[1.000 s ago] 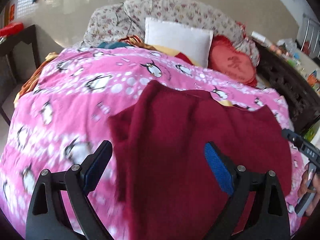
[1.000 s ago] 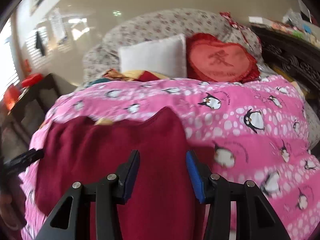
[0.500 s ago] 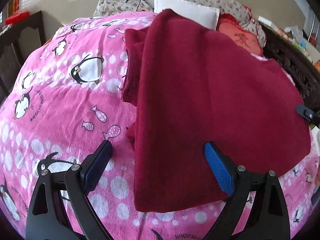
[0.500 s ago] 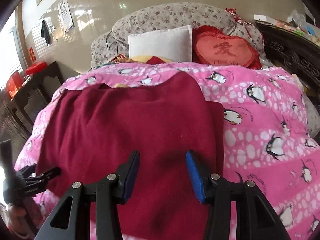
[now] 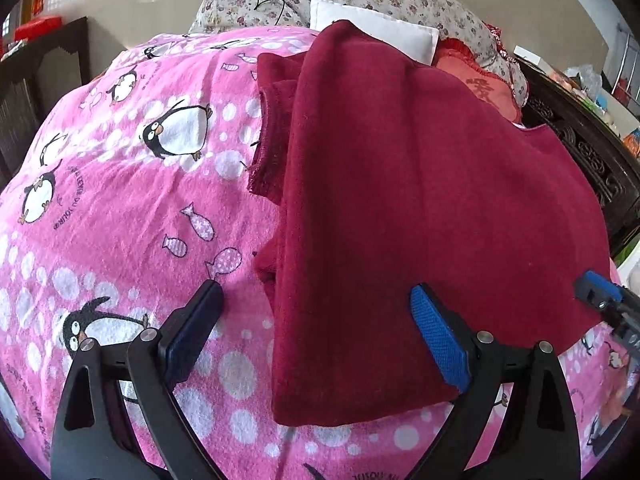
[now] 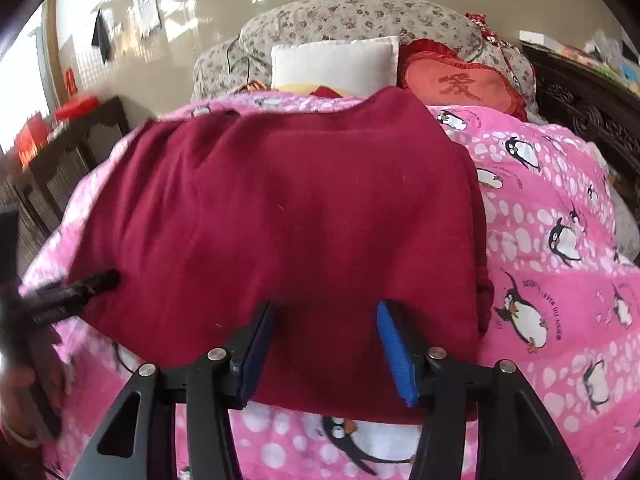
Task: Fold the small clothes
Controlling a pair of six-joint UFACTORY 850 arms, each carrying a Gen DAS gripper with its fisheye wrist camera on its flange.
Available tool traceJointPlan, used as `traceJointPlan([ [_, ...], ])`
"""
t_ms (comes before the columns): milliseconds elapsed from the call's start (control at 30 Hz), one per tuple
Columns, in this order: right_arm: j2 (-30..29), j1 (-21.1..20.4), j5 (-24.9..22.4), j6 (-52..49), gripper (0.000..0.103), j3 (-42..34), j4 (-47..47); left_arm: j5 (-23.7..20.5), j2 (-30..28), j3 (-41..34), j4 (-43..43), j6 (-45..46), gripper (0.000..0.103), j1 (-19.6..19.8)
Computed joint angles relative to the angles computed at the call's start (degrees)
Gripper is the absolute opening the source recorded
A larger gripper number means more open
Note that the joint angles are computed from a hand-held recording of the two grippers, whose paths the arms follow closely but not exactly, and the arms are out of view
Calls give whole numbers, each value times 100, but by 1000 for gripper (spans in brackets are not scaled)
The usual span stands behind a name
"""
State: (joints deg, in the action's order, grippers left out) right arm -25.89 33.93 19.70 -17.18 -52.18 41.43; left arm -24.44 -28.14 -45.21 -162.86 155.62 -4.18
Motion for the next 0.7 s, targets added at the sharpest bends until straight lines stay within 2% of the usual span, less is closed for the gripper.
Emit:
traceJointPlan([
  [67,151,-5,295,1053,51,205,-955,29,-8,-12,-99,131,98,-28],
  [167,305,91,619,1493,52,277,-1253,93,-16,-49,-194,235,99,-67],
  [333,93,284,164,332,53,-365,-641,45,-13,-39,-57,98,99,-37],
  [433,-185,345,207,-670,53,-737,264,38,-21,-50,69,-19,101,-23],
  [533,-414,308,314,-635,53,-946,454,40,-35,-69,260,-173,102,-2],
  [600,-602,228,116,-600,53,-1105,374,42,-36,-75,333,-235,102,8],
  [667,-825,181,-146,-1126,53,-1304,833,23,-29,-69,441,-333,102,28],
  [700,-882,196,-55,-1110,54,-1299,774,-8,-22,-60,582,-455,102,56],
])
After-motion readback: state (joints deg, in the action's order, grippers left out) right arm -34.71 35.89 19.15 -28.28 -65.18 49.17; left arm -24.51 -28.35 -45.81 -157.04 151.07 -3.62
